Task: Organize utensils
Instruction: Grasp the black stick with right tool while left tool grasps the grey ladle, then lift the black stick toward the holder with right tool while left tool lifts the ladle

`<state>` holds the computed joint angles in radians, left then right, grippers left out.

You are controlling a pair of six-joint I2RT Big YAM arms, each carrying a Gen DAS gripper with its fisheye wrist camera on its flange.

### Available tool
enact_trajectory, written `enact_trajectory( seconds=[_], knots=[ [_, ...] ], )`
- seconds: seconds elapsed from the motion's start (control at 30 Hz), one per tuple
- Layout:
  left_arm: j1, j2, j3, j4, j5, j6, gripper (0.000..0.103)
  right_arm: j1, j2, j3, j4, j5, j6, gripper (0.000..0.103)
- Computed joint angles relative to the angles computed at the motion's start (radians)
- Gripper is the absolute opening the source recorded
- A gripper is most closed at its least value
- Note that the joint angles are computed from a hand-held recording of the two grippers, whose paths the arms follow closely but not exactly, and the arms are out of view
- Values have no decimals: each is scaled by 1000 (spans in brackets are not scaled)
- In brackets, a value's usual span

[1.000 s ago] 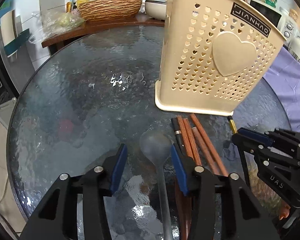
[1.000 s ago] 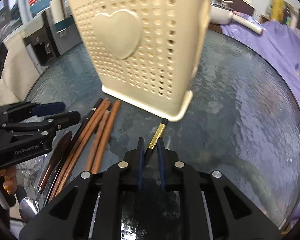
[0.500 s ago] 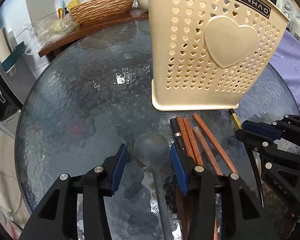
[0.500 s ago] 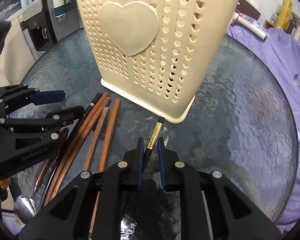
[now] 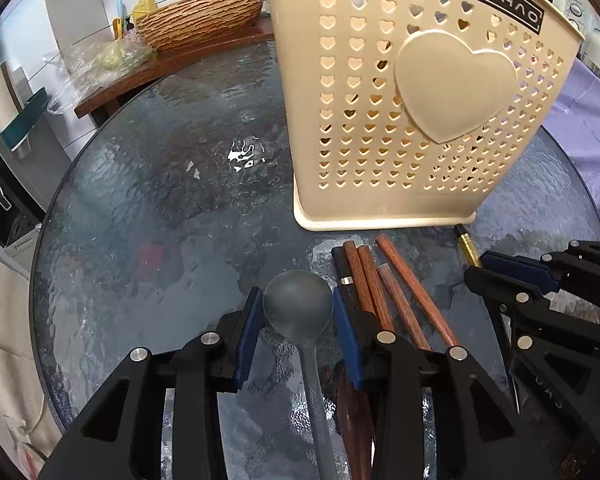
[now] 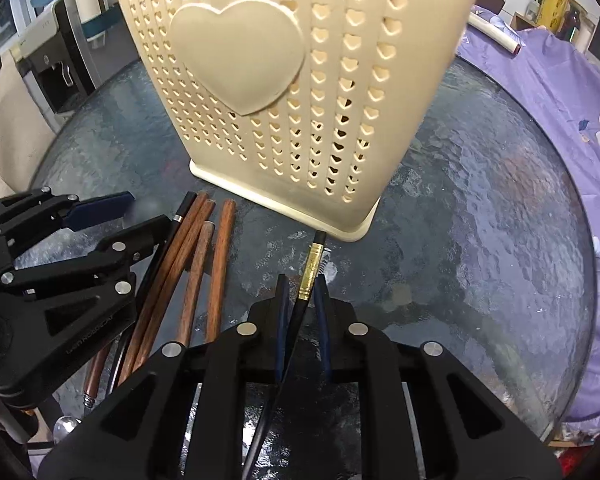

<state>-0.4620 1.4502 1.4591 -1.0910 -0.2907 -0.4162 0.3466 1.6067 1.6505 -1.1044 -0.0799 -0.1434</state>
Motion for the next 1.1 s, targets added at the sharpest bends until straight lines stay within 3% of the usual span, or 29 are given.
enact_trajectory(
  seconds=[0.17, 0.53, 0.77, 1.1],
  knots=[
    [-4, -7, -15, 25, -21, -13, 35, -35, -15, -28, 31, -78, 26, 10],
    [12, -140, -117, 185, -17, -50, 35, -150, -103, -120, 180, -388, 105, 8],
    [-2, -219, -156, 277, -48, -58, 35, -181, -175, -152, 278, -479, 147, 8],
    [-58, -266, -157, 319, -139, -18, 35, -204, -282, -203, 375, -538, 137, 8]
  ],
)
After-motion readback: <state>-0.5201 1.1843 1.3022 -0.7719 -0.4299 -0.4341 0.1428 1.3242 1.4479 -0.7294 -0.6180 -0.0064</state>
